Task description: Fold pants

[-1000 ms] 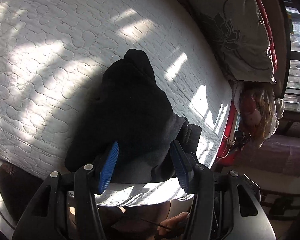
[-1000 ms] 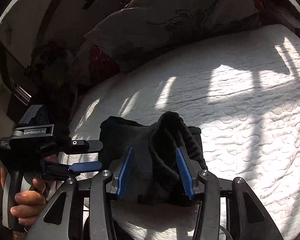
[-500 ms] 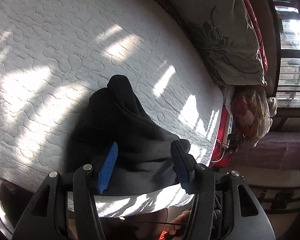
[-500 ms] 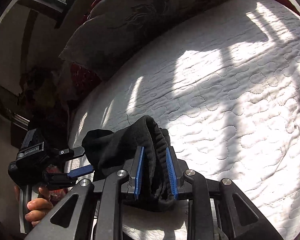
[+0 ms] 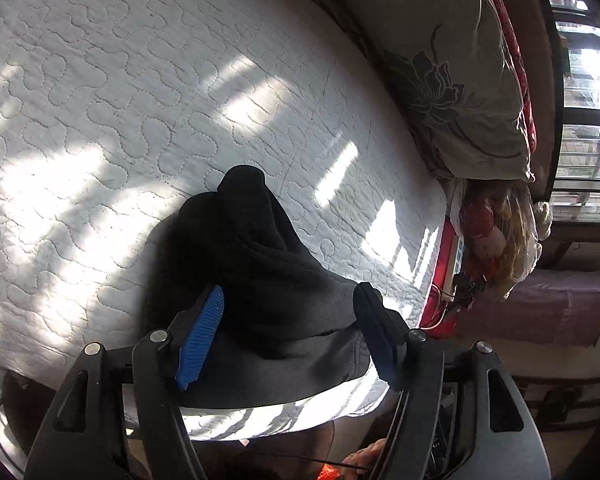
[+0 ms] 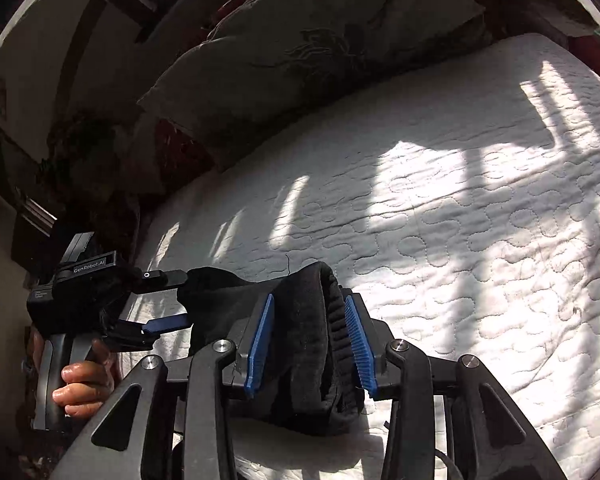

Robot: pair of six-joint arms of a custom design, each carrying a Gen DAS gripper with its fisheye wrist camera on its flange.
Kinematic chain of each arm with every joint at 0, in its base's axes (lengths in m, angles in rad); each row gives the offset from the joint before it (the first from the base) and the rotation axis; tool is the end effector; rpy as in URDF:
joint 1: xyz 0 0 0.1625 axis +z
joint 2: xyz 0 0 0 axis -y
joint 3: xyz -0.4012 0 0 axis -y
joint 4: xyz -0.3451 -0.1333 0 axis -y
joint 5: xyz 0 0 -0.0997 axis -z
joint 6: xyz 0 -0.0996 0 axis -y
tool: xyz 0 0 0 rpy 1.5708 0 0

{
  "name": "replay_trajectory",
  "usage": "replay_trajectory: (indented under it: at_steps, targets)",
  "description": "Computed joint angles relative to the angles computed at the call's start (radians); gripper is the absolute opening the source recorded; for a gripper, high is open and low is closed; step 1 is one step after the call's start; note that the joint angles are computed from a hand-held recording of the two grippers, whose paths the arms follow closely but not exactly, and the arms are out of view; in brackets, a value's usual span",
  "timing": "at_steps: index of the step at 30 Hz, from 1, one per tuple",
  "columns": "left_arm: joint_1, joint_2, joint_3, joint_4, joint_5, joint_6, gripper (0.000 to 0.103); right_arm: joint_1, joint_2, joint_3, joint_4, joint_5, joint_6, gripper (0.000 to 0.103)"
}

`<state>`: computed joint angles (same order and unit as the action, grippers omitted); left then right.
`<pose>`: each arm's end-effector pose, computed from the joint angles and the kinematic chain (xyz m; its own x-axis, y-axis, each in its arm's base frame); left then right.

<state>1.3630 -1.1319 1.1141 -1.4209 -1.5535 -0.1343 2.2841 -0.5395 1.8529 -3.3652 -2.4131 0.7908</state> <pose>0.0081 -0.6162 0.4200 -0.9964 0.0767 -0.0346 0.0717 0.9891 0.1282 0.4052 -0.3782 0.0222 -0.9253 0.3538 0.1363 0.1105 0.5956 -0.7957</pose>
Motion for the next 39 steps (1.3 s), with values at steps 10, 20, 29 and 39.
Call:
replay_trajectory:
  at_steps: [10, 20, 29, 39]
  targets:
    - [0.002, -0.112, 0.202, 0.004, 0.055, 0.079, 0.073, 0.003, 0.052, 0.012, 0.209, 0.014, 0.089, 0.032]
    - [0.019, -0.108, 0.066, -0.045, 0.094, 0.121, 0.073, 0.027, -0.002, 0.093, -0.050, 0.023, 0.128, 0.058]
    - [-0.067, -0.226, 0.350, -0.384, 0.415, 0.273, 0.074, -0.052, 0.015, 0.036, 0.066, 0.097, 0.143, 0.059]
    - [-0.068, -0.187, 0.370, -0.430, 0.478, 0.254, 0.074, -0.103, 0.019, 0.034, 0.098, 0.153, 0.155, 0.068]
